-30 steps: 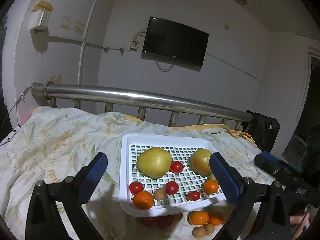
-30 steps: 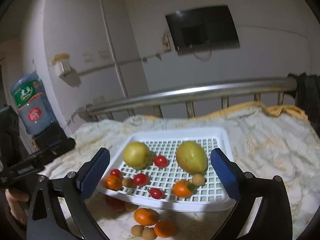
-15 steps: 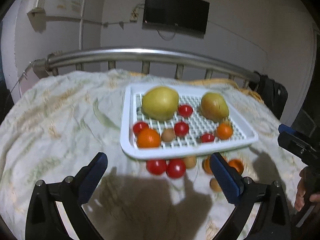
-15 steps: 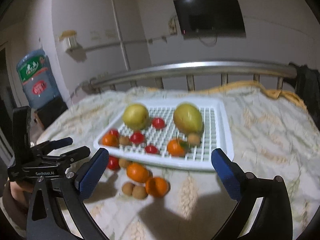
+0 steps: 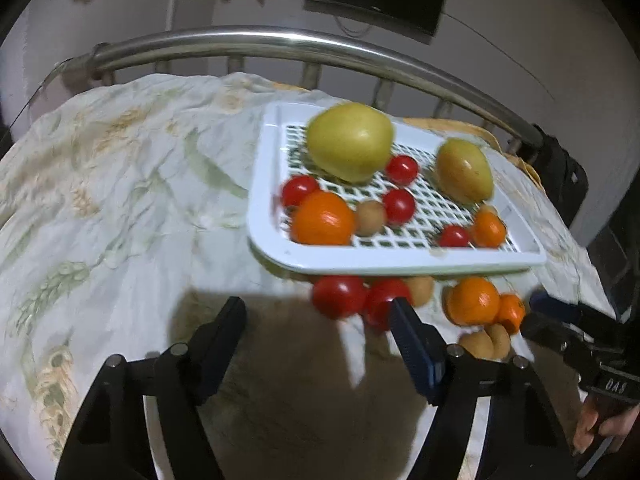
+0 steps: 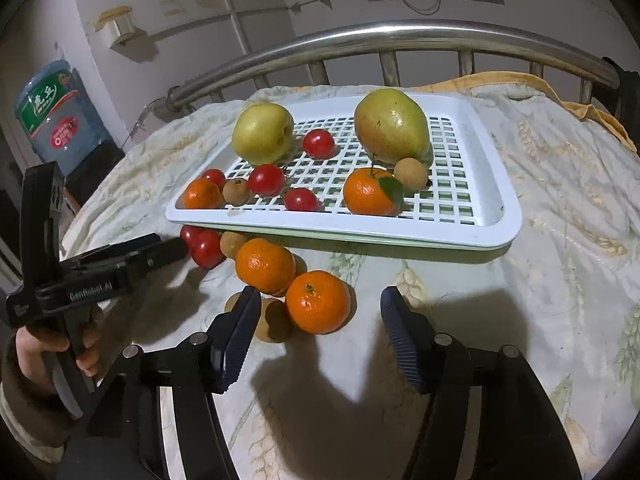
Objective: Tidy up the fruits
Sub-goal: 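Withdraw both tools from the tray toward the remaining fruit, then grasp a red tomato with the left tool while the right tool grasps a mandarin orange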
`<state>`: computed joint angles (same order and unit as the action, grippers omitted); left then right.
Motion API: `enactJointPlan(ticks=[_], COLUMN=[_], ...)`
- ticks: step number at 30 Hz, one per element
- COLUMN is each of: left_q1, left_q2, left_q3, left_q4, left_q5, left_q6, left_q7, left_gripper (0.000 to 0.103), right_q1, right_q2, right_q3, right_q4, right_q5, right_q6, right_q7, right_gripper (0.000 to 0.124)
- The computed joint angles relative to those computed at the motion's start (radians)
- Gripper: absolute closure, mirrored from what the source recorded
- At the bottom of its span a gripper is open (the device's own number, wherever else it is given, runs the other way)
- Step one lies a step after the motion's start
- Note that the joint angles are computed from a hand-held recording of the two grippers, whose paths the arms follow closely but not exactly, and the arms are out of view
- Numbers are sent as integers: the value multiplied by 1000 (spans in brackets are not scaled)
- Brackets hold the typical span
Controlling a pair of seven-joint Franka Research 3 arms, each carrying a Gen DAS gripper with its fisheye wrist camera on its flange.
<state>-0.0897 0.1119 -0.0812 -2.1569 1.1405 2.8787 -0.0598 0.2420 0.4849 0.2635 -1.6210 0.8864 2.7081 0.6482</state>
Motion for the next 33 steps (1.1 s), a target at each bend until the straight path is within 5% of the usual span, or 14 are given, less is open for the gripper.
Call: enactJointPlan(ticks=[9,14,22,27,33], left_q1=[4,2,5,-23,-43], left_q2=[43,52,69,43,-19], left_q3=[20,34,65,58,46], left_q4=[31,32,14,5,-12], left_q5=[-38,-30,-114,-159,-4], left_q6=[47,122,247,180,128], left_q7=[16,26,72,153,52], left_gripper=[39,64,68,72,72], right_q1=[14,-8,-13,-6,-14], right_q2=[35,55,55,28,-6], right_q3=[-7,-1,-5,-1,16], right_q4=[45,78,79,34,-9], right_q5=[-54,-40,-17,-6,44], right_q6=[-33,-105,-121,-61,-10], right_q7=[57,87,89,44,-25], right_gripper=[76,76,88,88,88])
